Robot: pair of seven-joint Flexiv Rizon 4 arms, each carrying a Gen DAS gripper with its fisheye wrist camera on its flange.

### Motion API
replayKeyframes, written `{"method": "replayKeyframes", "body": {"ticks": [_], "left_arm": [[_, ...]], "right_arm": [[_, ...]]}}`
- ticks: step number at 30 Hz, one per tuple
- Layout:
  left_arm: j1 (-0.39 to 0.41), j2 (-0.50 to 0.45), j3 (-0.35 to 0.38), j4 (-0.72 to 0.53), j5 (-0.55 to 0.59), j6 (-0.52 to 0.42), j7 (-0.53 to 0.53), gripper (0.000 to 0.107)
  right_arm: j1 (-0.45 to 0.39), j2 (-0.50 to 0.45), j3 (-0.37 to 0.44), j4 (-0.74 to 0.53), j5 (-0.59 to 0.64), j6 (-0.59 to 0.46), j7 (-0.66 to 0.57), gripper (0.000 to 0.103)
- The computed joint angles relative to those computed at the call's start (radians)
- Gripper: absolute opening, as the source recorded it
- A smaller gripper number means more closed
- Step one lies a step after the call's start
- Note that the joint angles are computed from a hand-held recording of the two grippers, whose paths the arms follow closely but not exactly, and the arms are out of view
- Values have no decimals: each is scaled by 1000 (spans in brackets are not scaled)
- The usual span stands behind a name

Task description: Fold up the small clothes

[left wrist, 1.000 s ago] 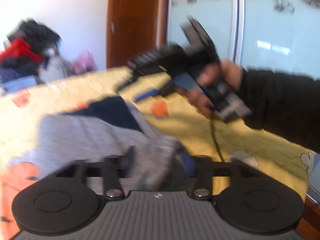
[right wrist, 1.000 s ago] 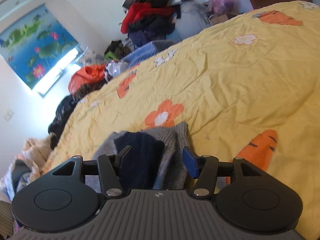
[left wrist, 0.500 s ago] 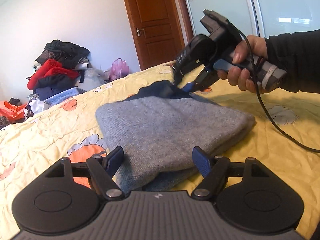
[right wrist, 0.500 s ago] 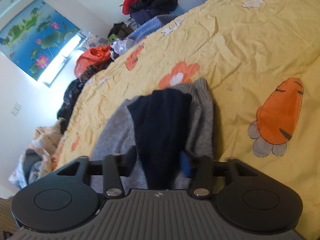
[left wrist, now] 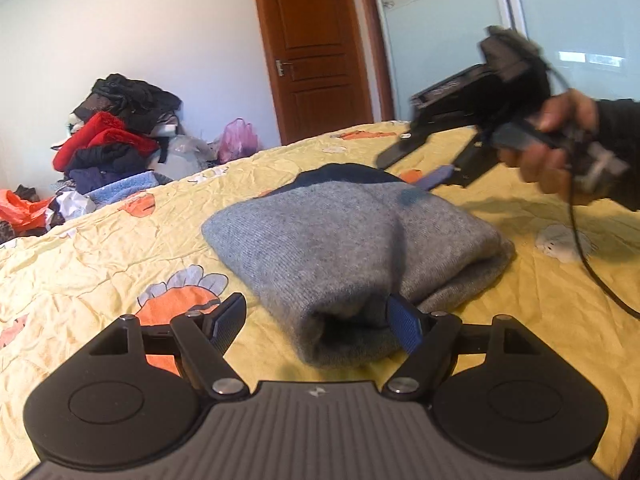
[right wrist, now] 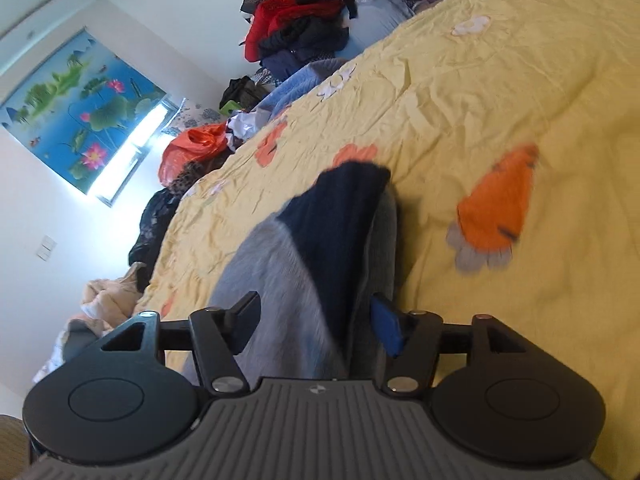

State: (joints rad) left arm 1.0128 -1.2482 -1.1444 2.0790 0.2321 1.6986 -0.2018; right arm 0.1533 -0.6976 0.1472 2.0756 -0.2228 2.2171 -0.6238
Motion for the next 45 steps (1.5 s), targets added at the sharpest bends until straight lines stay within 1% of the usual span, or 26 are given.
{"method": "replayKeyframes", "body": {"ticks": [2,7,11,13,14,15,16,19,21,22,25,27,28,29,31,32,34,35,36,37,38,39,40,42,44,45], "left_arm": [[19,-10,-8,0,11,-32,31,77],[15,4,14,1,2,-10,55,77],[-10,49,44,6,-14,2,32,77],[-23,53,53,4,-13,31,12,75],[-31,55,56,0,-14,40,-1,69],[-41,56,58,-9,-16,47,-17,50],[-51,58,58,-15,-19,61,-40,36],[-48,11,21,-29,8,93,-84,15],[-49,7,19,-36,28,96,-105,10],[-56,29,37,-40,33,91,-113,9],[-73,94,98,-51,18,54,-133,7],[-87,134,135,-59,-25,17,-158,7],[-87,135,136,-59,-37,9,-162,7],[-87,133,133,-56,-40,15,-160,7],[-84,141,129,-51,-40,0,-151,7],[-70,142,118,-47,-37,-29,-132,8],[-5,128,65,-37,-42,-132,-58,12],[25,130,42,-38,-57,-200,-23,14],[56,134,17,-45,-81,-280,6,27],[77,139,0,-57,-109,-340,25,48],[92,139,-17,-70,-142,-382,32,60],[102,132,-38,-79,-180,-396,26,79],[102,123,-55,-94,-222,-404,10,85],[63,126,-67,-164,-353,-474,-81,85],[-17,135,-33,-259,-474,-573,-180,88],[-76,132,-2,-311,-525,-592,-232,88]], "right_arm": [[21,35,6,61,23,12,-8,62],[81,76,8,137,92,27,-11,53],[75,66,22,132,71,5,1,50],[58,40,40,109,20,-7,9,43],[64,41,34,103,7,-32,2,37],[56,39,37,94,-20,-61,0,24],[56,39,38,94,-19,-61,-1,22],[51,51,40,79,-57,-118,-24,21],[63,81,30,83,-73,-157,-58,20],[50,119,42,93,-90,-203,-109,20],[72,177,16,124,-82,-249,-136,19],[90,215,-6,150,-46,-303,-167,14],[64,213,13,149,-57,-335,-162,14],[28,182,47,155,-56,-320,-147,14],[16,165,66,152,-34,-286,-161,13],[26,159,60,150,-18,-269,-159,14],[39,150,53,145,2,-230,-160,26],[12,142,73,140,5,-179,-148,31],[12,142,72,140,2,-178,-145,50],[23,142,56,144,20,-141,-141,74],[63,142,21,142,81,-98,-155,84],[84,121,-8,123,146,-25,-162,94],[77,103,-12,112,145,3,-142,94],[35,50,1,60,134,31,-87,94],[6,-6,-3,-7,99,27,-27,94],[30,-5,-13,-25,142,6,-25,93]]}}
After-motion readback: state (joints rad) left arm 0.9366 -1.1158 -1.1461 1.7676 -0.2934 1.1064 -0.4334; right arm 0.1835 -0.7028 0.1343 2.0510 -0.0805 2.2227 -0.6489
